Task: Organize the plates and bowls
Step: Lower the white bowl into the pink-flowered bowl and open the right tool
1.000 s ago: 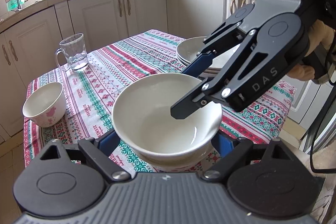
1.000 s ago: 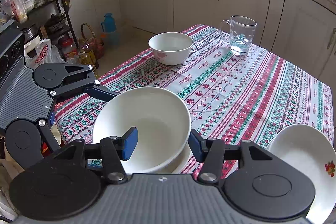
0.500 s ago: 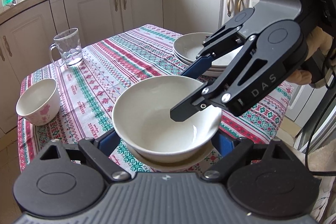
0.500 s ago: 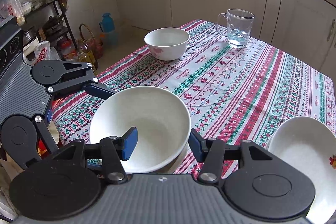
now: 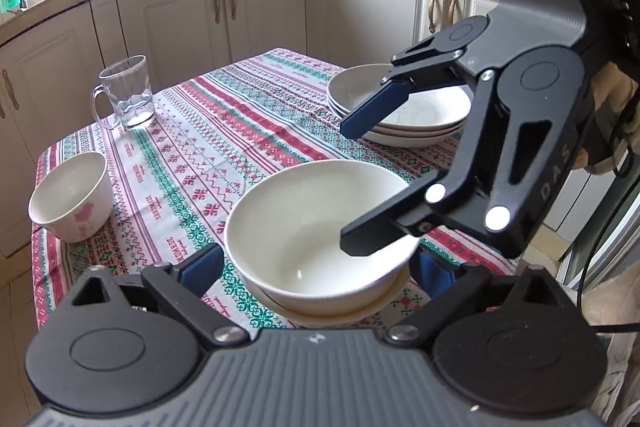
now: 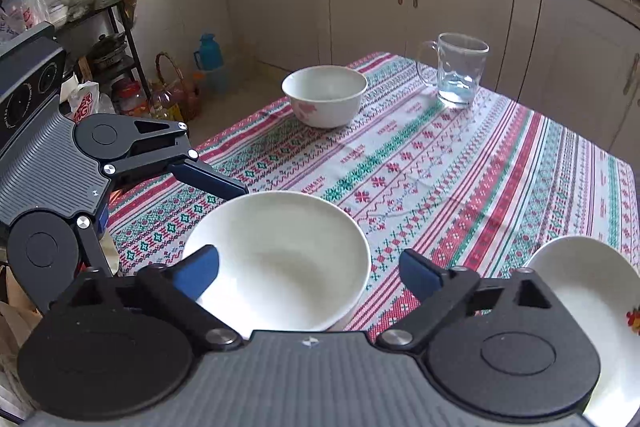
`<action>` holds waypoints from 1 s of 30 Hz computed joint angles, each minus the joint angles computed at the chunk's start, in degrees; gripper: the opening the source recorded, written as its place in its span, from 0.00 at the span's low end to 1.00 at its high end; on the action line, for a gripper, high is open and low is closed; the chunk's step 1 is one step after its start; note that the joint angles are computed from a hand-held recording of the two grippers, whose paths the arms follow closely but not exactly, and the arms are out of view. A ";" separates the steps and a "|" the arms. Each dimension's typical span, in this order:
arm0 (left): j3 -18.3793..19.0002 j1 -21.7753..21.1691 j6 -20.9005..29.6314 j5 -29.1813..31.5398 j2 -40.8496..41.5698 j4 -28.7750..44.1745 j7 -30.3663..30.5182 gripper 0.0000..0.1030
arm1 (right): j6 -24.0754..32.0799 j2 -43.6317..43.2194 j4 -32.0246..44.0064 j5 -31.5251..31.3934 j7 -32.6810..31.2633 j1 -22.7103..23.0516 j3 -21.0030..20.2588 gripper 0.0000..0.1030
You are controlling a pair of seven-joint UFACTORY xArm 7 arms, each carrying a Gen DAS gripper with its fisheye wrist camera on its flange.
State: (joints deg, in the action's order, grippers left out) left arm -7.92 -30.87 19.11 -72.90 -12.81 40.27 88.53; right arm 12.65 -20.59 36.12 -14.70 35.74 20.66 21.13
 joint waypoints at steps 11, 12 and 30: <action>1.69 0.48 0.55 0.98 -3.92 -3.14 -1.08 0.96 | 1.23 -0.89 -0.72 -3.50 4.36 -2.03 2.87 1.00; 1.92 0.45 0.38 0.93 -4.37 -3.54 -1.03 0.96 | 1.17 -1.07 -0.81 -4.48 5.69 -2.93 3.81 1.00; 3.72 5.33 -4.23 -18.24 -2.63 -1.77 15.94 0.96 | 11.48 3.24 9.61 -11.40 5.31 -0.51 1.97 1.00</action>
State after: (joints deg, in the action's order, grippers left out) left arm -4.20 -25.53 14.88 -91.15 -15.44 38.50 104.48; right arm 24.13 -17.34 45.74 -26.10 41.05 20.15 23.10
